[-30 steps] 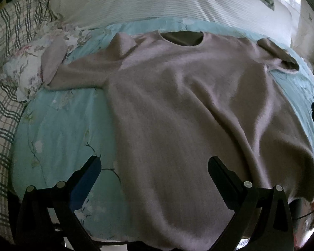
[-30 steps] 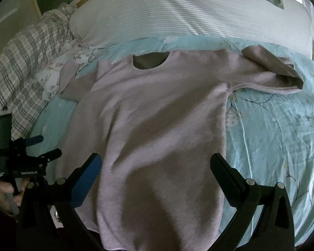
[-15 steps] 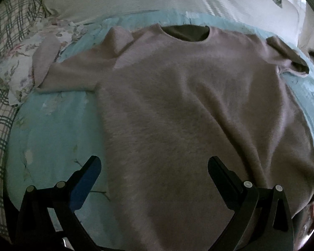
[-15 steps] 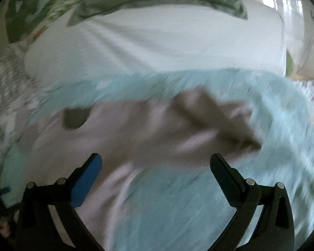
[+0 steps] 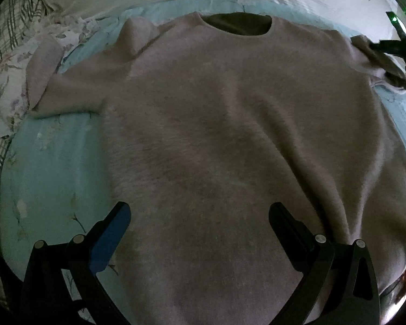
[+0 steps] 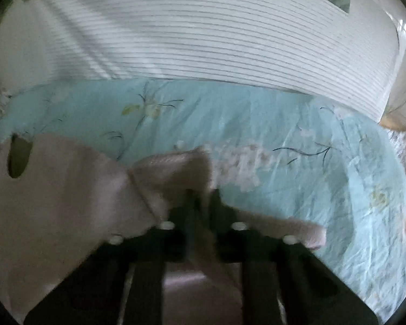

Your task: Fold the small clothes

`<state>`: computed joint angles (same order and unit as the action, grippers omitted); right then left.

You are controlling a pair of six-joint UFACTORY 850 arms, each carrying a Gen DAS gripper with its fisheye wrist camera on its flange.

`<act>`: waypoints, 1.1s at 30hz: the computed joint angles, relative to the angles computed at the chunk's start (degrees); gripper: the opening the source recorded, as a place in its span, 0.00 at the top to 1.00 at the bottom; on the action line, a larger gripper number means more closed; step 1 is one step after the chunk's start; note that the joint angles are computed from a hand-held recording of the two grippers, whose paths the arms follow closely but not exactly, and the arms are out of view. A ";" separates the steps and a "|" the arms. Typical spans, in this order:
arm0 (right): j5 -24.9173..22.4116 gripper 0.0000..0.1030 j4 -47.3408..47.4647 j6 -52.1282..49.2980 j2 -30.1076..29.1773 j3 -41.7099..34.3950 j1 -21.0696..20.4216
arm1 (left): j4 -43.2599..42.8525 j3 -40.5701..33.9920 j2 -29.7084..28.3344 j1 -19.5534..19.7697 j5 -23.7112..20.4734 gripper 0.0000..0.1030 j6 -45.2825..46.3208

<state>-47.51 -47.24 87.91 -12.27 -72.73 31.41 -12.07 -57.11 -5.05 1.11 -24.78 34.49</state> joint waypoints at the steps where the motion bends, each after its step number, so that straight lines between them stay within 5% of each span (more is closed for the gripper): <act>1: 1.02 0.94 -1.45 2.22 0.62 0.32 1.09 | 1.24 -0.08 -0.04 -0.07 -0.49 0.01 -1.07; 6: 7.02 0.94 -5.96 14.29 0.11 -0.58 4.79 | -1.04 0.10 0.06 -0.12 -0.94 0.01 0.87; 9: 16.75 0.94 -16.32 32.12 -1.82 -1.99 6.44 | -5.26 0.57 0.79 0.43 -0.95 0.01 4.90; 14: 25.54 0.94 -39.97 60.98 -11.44 -11.38 8.97 | -11.60 1.22 2.07 2.08 -1.06 0.01 10.76; 17: 29.02 0.94 -46.62 68.30 -20.04 -21.91 9.64 | -15.15 1.51 2.49 3.56 -1.36 0.01 13.58; 19: 32.65 0.94 -41.27 63.85 -26.61 -31.04 9.81 | -17.39 0.92 2.00 4.75 -2.04 0.01 15.08; 27: 37.52 0.94 6.70 16.84 -48.97 -61.64 11.03 | -27.89 -3.15 -1.65 9.52 -8.19 0.01 20.34; 31: 37.24 0.89 30.69 -5.50 -51.54 -64.03 10.58 | -30.95 -5.29 -3.84 10.27 -9.17 0.01 22.21; 33: 40.91 0.76 38.73 -11.44 -47.52 -56.47 10.11 | -32.07 -6.95 -5.48 10.54 -10.18 0.01 22.29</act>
